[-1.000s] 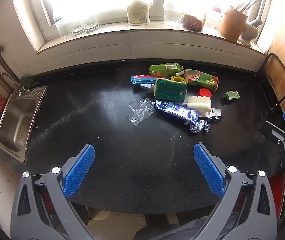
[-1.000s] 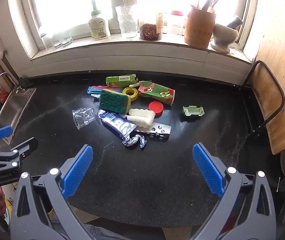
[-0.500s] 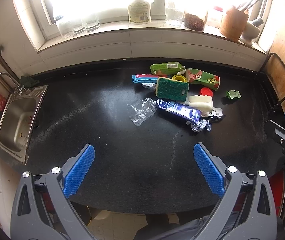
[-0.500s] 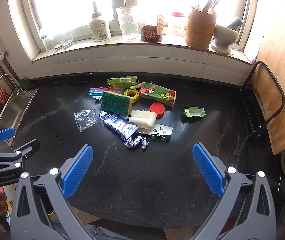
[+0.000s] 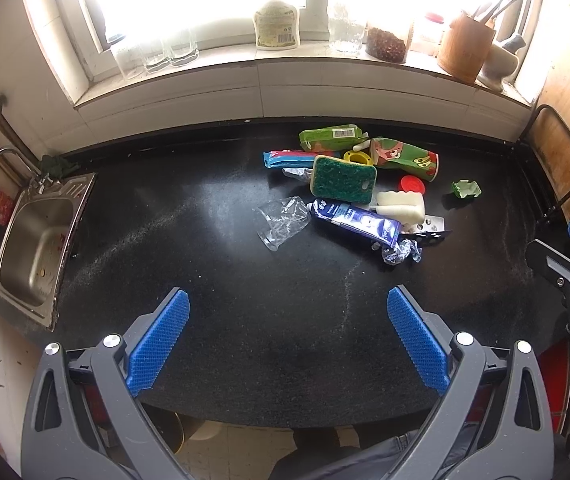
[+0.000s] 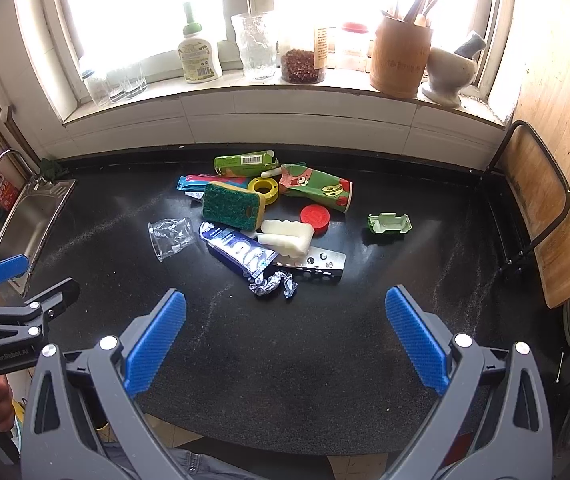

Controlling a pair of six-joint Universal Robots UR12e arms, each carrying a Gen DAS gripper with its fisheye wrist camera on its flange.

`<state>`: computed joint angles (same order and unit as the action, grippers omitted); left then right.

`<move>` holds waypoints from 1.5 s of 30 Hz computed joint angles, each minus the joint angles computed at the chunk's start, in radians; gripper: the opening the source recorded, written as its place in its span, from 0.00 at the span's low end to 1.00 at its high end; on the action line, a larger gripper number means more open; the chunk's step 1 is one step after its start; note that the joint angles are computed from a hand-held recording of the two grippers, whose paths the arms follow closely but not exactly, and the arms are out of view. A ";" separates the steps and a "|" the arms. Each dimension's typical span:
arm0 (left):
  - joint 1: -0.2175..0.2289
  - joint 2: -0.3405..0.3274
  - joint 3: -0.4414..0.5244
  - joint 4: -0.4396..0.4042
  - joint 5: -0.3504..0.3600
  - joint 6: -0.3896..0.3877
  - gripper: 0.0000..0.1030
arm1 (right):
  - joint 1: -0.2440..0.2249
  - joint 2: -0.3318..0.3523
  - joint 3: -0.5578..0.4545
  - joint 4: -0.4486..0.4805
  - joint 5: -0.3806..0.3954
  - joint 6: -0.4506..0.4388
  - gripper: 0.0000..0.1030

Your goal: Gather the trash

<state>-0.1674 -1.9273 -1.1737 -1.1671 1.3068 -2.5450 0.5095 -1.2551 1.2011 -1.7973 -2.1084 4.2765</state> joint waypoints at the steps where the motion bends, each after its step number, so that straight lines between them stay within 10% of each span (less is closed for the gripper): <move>1: 0.000 0.001 -0.001 0.001 -0.002 0.000 0.94 | 0.000 0.000 0.000 0.000 0.000 0.000 0.94; 45: -0.014 0.000 -0.001 0.008 0.012 0.040 0.94 | -0.014 -0.046 0.079 -0.047 0.015 0.035 0.94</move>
